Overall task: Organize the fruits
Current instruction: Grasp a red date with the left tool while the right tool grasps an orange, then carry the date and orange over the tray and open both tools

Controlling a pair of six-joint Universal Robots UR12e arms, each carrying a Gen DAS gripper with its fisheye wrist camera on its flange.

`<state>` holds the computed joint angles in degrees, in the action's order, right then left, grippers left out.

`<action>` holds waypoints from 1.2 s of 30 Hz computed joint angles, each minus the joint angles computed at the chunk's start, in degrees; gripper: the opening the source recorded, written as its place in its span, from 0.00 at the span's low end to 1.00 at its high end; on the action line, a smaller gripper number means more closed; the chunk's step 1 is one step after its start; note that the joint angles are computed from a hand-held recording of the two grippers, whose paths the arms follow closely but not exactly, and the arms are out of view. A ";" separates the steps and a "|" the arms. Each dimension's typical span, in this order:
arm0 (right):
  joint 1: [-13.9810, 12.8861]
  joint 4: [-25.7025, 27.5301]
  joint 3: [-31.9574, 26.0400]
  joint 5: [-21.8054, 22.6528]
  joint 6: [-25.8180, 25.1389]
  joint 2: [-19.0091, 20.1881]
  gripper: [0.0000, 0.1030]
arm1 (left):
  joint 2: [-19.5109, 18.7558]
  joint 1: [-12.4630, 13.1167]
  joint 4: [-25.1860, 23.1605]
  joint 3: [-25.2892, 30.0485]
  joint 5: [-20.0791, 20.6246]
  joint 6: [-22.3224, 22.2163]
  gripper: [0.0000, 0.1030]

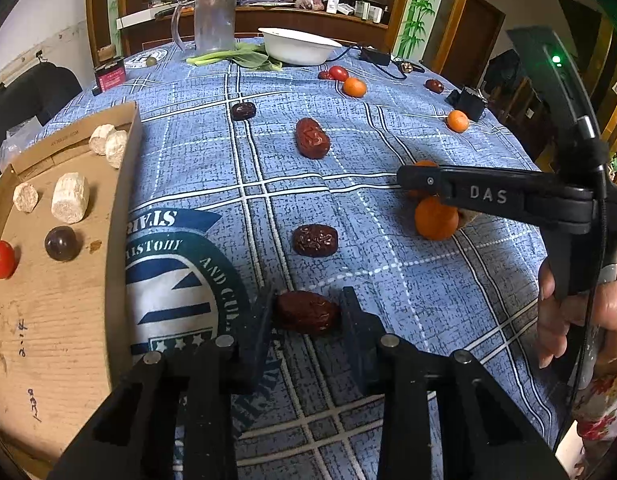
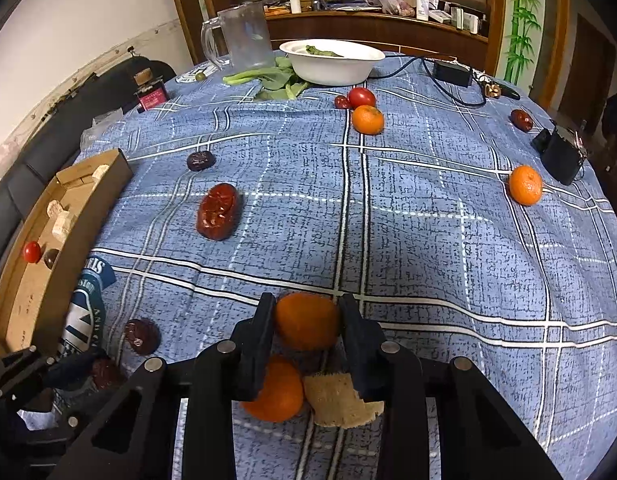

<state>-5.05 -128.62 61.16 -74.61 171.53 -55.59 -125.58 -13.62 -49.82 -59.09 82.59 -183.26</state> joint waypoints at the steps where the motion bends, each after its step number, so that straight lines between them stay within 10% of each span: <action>1: -0.09 -0.53 0.42 0.71 0.37 -0.28 0.33 | 0.39 0.03 0.66 -0.57 0.04 -0.17 0.31; 22: 1.69 -10.93 11.12 8.58 -1.40 -10.08 0.34 | 11.06 3.52 15.75 -14.17 0.97 -7.52 0.31; 36: 8.02 -2.93 4.10 12.29 -6.45 -5.40 0.34 | 9.19 9.03 10.29 -10.44 7.16 -9.11 0.31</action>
<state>2.96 -131.55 65.26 -62.31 165.08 -60.99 -116.38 -4.58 -39.53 -69.53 89.75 -192.37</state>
